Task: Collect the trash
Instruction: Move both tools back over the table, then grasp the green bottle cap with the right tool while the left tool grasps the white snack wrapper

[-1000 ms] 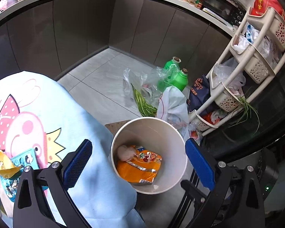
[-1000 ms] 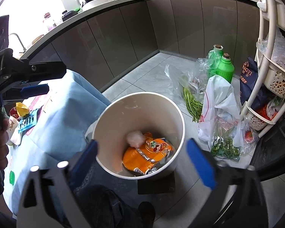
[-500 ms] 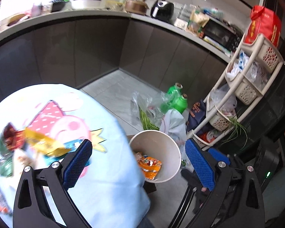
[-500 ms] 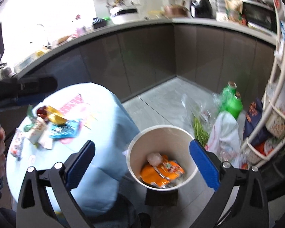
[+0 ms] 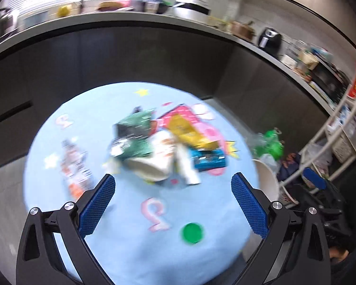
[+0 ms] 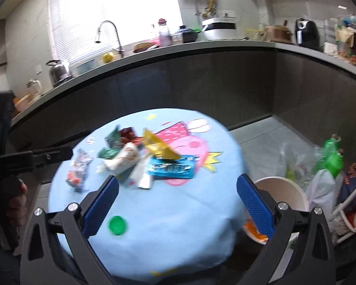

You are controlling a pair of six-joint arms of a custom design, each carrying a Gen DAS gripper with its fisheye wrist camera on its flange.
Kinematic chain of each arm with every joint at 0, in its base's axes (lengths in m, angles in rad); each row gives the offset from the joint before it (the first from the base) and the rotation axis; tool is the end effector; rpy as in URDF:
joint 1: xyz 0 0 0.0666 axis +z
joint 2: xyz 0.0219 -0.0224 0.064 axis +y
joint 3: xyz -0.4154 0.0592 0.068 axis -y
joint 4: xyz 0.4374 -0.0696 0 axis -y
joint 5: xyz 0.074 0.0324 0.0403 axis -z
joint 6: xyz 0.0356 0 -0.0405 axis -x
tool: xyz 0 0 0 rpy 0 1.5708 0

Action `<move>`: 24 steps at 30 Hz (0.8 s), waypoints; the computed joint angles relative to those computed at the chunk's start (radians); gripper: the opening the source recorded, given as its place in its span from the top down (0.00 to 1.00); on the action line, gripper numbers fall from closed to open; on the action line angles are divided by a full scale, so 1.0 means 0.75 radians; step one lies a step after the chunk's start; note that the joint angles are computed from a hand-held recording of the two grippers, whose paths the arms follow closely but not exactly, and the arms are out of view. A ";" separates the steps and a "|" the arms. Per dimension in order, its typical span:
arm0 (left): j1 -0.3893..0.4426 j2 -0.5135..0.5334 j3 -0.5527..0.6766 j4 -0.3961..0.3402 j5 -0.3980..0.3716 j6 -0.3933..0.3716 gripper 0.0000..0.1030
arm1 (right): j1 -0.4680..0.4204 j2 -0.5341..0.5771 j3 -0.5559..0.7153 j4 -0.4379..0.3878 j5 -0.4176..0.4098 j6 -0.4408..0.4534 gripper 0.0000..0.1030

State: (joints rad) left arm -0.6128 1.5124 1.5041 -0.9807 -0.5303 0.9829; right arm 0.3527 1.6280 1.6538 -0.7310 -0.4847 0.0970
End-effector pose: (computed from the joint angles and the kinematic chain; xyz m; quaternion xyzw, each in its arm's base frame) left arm 0.4685 -0.3079 0.4580 -0.2440 0.8949 -0.0229 0.3730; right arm 0.5866 0.2332 0.4842 -0.2946 0.8366 0.2680 0.3761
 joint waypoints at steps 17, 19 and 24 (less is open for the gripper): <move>0.069 -0.263 -0.401 -0.026 0.071 0.283 0.09 | 0.243 0.106 -0.002 -0.384 0.150 0.310 0.55; 0.089 -0.259 -0.408 -0.014 0.089 0.290 0.09 | 0.246 0.117 0.000 -0.395 0.150 0.322 0.55; 0.136 -0.252 -0.414 0.015 0.120 0.300 0.09 | 0.272 0.120 -0.012 -0.384 0.212 0.402 0.55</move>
State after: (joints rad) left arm -0.5108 1.3236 1.1934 -0.9691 -0.4405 1.2076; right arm 0.5566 1.7182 1.6451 -1.0188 -0.3257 0.3986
